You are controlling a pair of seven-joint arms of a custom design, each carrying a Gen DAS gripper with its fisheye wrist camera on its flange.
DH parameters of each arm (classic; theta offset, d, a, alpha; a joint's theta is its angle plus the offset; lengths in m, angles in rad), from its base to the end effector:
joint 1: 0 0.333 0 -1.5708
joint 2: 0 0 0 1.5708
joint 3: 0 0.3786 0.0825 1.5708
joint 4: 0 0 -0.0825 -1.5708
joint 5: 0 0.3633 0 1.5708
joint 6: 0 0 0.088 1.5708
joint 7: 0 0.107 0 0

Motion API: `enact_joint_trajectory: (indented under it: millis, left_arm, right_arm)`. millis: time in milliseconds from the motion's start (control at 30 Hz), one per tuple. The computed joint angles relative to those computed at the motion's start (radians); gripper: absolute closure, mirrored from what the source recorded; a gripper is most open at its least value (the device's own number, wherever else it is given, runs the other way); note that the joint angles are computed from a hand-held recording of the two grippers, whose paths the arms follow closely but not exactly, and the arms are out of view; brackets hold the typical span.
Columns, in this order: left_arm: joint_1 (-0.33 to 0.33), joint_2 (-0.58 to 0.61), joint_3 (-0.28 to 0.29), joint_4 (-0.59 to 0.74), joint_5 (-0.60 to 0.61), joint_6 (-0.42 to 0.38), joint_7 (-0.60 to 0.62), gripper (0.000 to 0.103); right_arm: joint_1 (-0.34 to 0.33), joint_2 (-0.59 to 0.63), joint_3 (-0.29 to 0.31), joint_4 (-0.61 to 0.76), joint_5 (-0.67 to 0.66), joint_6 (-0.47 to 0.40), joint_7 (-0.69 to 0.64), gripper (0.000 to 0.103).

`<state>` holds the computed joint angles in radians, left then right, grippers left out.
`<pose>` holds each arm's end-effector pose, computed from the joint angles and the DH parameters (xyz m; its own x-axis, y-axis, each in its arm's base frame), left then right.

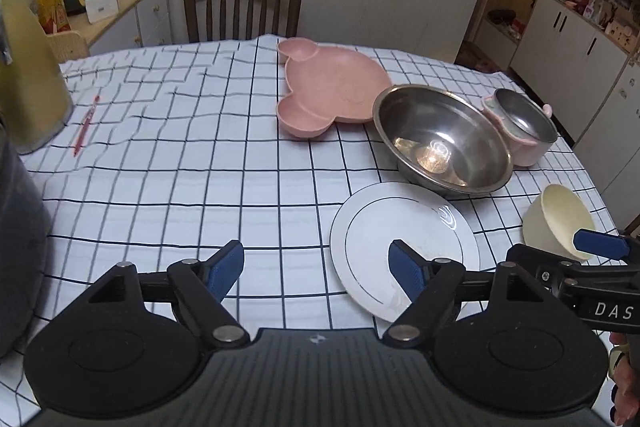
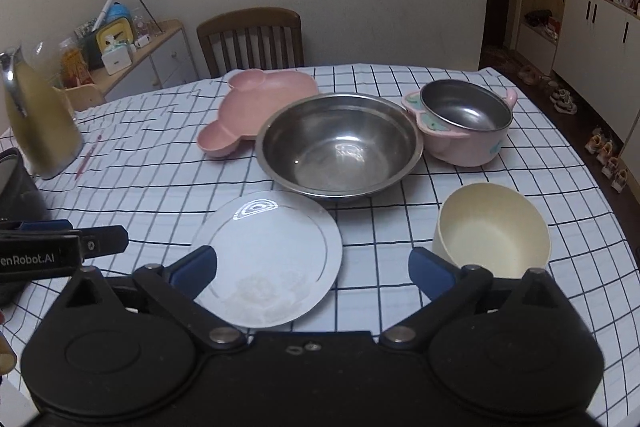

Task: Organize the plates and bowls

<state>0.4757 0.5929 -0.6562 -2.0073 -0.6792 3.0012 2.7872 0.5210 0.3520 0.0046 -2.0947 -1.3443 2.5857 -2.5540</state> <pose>0.6520 -0.0201 0.3112 -0.5607 -0.8214 0.1048 -0.6814 0.3857 -0.6221 0.5059 0.3138 0.3309 -0.4248 -0.8984 -0.1111 -0.6310 0.3819 -0.6753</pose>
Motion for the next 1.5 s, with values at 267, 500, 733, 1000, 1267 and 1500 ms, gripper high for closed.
enact_joint_trajectory:
  millis: [267,500,733,1000,1267,1500]
  left_arm:
    - [-0.215,0.060,0.218,0.103,0.174,-0.061,-0.262,0.024]
    - [-0.262,0.105,0.265,0.165,0.275,-0.124,-0.409,0.024]
    - [-0.272,0.130,0.269,0.205,0.312,-0.179,-0.466,0.040]
    - [-0.285,0.152,0.288,0.244,0.316,-0.235,-0.523,0.064]
    - [-0.283,0.167,0.300,0.287,0.279,-0.307,-0.582,0.079]
    - [-0.261,0.171,0.282,0.290,0.236,-0.328,-0.573,0.090]
  right_arm:
    - [-0.062,0.060,-0.038,0.022,0.006,0.141,-0.047,0.007]
    - [-0.083,0.128,-0.089,0.059,0.077,0.284,-0.138,0.020]
    - [-0.070,0.166,-0.158,0.062,0.148,0.429,-0.185,0.033]
    - [-0.044,0.188,-0.232,0.036,0.253,0.560,-0.252,0.057]
    - [-0.014,0.200,-0.290,0.010,0.355,0.644,-0.298,0.072]
    - [-0.008,0.210,-0.310,-0.020,0.453,0.721,-0.349,0.086]
